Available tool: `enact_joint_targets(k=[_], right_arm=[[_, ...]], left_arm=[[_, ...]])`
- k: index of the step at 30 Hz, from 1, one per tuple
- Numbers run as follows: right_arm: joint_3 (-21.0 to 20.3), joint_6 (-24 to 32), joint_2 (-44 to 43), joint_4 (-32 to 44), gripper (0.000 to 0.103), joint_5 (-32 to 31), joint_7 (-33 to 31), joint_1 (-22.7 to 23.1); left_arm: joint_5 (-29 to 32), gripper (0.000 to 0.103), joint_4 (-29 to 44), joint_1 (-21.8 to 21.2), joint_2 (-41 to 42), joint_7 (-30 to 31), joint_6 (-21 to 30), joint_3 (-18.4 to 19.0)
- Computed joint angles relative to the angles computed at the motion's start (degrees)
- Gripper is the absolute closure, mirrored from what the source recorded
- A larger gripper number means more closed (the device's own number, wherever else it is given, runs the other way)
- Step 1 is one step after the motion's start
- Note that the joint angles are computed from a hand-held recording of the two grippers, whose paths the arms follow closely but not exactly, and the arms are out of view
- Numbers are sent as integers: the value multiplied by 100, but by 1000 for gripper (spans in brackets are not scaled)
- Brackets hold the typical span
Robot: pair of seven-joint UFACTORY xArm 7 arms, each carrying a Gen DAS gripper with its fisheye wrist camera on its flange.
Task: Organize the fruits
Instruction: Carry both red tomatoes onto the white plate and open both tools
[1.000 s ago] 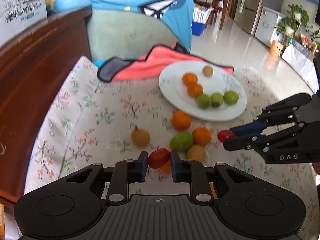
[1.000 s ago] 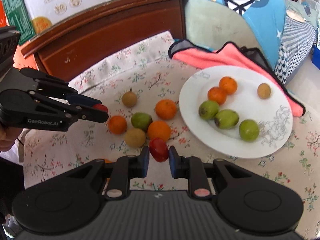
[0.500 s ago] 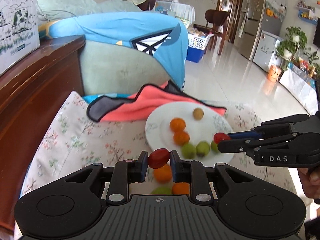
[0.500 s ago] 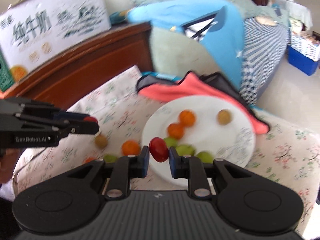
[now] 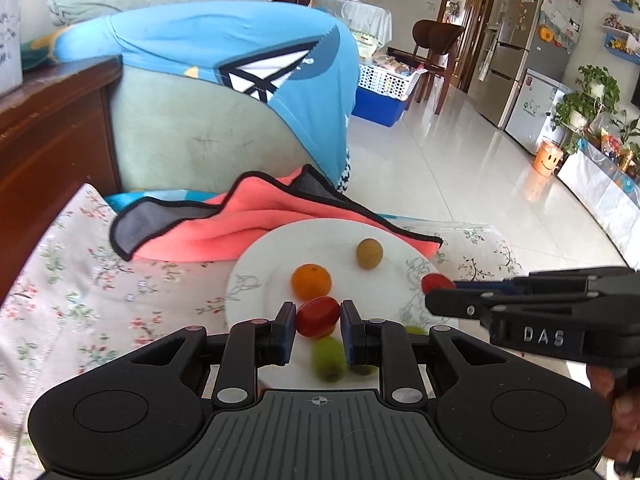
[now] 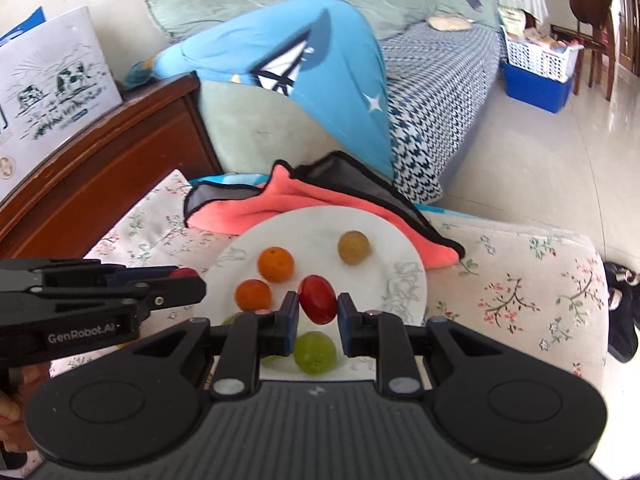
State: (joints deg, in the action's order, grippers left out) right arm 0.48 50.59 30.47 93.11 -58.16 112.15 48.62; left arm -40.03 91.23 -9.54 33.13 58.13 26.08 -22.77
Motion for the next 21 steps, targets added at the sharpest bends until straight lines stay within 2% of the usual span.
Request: enact_joint_targets(k=[12, 14, 17, 18, 19, 21], right_arm=[[-26, -113, 59, -133, 82, 167, 255, -92], [-42, -148, 36, -182, 82, 171, 351, -94], [-62, -203, -37, -289, 79, 103, 568, -86], [-53, -177, -39, -282, 79, 101, 574, -91], [-46, -137, -48, -284, 79, 95, 580, -87], [-34, -90, -65, -293, 79, 61, 604, -82]], left_arm=[[507, 81, 422, -306, 440, -675, 141, 62], [504, 79, 382, -325, 416, -725, 3, 31], [546, 64, 387, -348, 383, -887, -72, 35], [567, 52, 372, -370, 360, -975, -130, 57], [586, 45, 358, -379, 340, -1041, -194, 67], [590, 41, 302, -330, 281, -1056, -295, 12]])
